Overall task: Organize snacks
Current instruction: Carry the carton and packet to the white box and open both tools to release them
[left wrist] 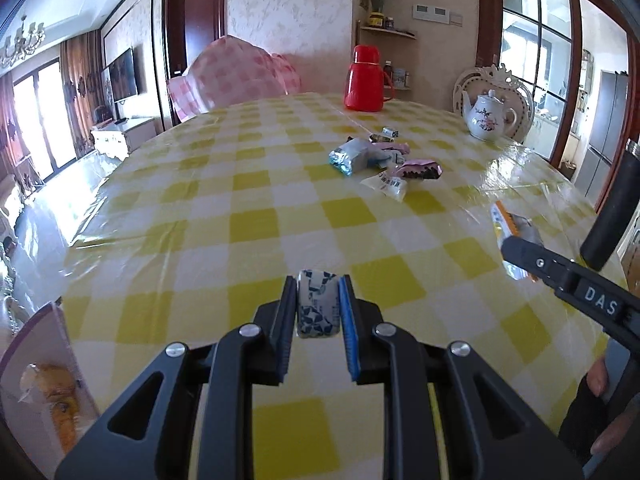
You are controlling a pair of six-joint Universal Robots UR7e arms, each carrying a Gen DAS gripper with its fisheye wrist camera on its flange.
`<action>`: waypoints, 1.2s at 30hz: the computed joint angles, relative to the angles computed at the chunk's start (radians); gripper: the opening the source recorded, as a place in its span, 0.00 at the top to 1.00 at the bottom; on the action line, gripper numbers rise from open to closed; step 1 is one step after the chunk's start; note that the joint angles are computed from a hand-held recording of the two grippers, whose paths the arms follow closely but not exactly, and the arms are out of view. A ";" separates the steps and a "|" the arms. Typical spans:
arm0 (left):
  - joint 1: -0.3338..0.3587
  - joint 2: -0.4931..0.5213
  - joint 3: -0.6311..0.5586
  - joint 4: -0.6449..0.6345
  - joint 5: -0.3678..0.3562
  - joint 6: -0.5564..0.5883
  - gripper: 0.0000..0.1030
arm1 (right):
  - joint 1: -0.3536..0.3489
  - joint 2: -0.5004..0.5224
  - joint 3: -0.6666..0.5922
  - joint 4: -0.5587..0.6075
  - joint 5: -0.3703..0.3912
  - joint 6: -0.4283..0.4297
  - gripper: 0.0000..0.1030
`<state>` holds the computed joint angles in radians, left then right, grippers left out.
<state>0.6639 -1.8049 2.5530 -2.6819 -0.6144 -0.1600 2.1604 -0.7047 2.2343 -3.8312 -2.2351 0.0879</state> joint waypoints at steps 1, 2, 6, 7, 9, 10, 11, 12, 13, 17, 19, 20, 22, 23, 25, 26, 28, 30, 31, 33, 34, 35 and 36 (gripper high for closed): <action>-0.005 -0.036 0.005 0.042 0.005 -0.010 0.79 | 0.011 0.008 -0.007 0.015 0.000 -0.001 0.64; -0.011 -0.070 0.008 0.084 0.011 -0.021 0.79 | 0.023 0.018 -0.015 0.028 -0.002 -0.003 0.64; -0.025 -0.198 0.013 0.249 0.042 -0.057 0.79 | 0.063 0.052 -0.047 0.082 0.009 -0.011 0.64; -0.024 -0.221 0.011 0.278 0.046 -0.063 0.79 | 0.071 0.061 -0.056 0.094 0.012 -0.016 0.64; -0.017 -0.280 0.007 0.357 0.059 -0.081 0.79 | 0.088 0.078 -0.073 0.119 0.026 -0.022 0.64; -0.012 -0.291 0.004 0.371 0.064 -0.080 0.79 | 0.098 0.089 -0.084 0.132 0.031 -0.024 0.64; -0.007 -0.318 0.003 0.405 0.073 -0.086 0.79 | 0.105 0.095 -0.092 0.140 0.037 -0.029 0.64; -0.003 -0.335 0.001 0.425 0.077 -0.089 0.79 | 0.117 0.107 -0.103 0.146 0.047 -0.038 0.64; 0.006 -0.355 -0.001 0.446 0.082 -0.089 0.79 | 0.128 0.114 -0.110 0.150 0.048 -0.042 0.64; 0.036 -0.410 -0.008 0.497 0.097 -0.089 0.79 | 0.166 0.138 -0.142 0.172 0.056 -0.066 0.64; 0.043 -0.421 -0.011 0.502 0.099 -0.085 0.79 | 0.178 0.143 -0.153 0.187 0.061 -0.065 0.64; 0.048 -0.430 -0.014 0.502 0.099 -0.076 0.79 | 0.185 0.147 -0.159 0.195 0.063 -0.065 0.64; 0.059 -0.429 -0.021 0.488 0.095 -0.058 0.79 | 0.199 0.157 -0.177 0.224 0.069 -0.068 0.64; 0.067 -0.431 -0.025 0.481 0.092 -0.044 0.79 | 0.209 0.164 -0.190 0.245 0.075 -0.071 0.64; 0.082 -0.445 -0.035 0.505 0.112 -0.017 0.79 | 0.219 0.177 -0.209 0.272 0.085 -0.083 0.64; 0.084 -0.451 -0.039 0.519 0.119 -0.012 0.79 | 0.226 0.184 -0.220 0.288 0.092 -0.090 0.64; 0.100 -0.483 -0.062 0.579 0.132 0.001 0.79 | 0.243 0.203 -0.246 0.319 0.107 -0.105 0.64; 0.117 -0.515 -0.087 0.643 0.159 0.008 0.79 | 0.257 0.223 -0.273 0.353 0.134 -0.119 0.64; 0.123 -0.529 -0.098 0.669 0.178 0.011 0.79 | 0.265 0.234 -0.288 0.370 0.146 -0.127 0.64; 0.144 -0.556 -0.124 0.736 0.219 0.021 0.79 | 0.286 0.258 -0.318 0.405 0.166 -0.139 0.64; 0.152 -0.566 -0.133 0.766 0.232 0.021 0.79 | 0.297 0.270 -0.337 0.427 0.177 -0.151 0.64; 0.166 -0.583 -0.148 0.816 0.255 0.021 0.79 | 0.307 0.284 -0.354 0.445 0.186 -0.162 0.64; 0.176 -0.592 -0.155 0.843 0.270 0.021 0.79 | 0.316 0.295 -0.370 0.465 0.198 -0.173 0.64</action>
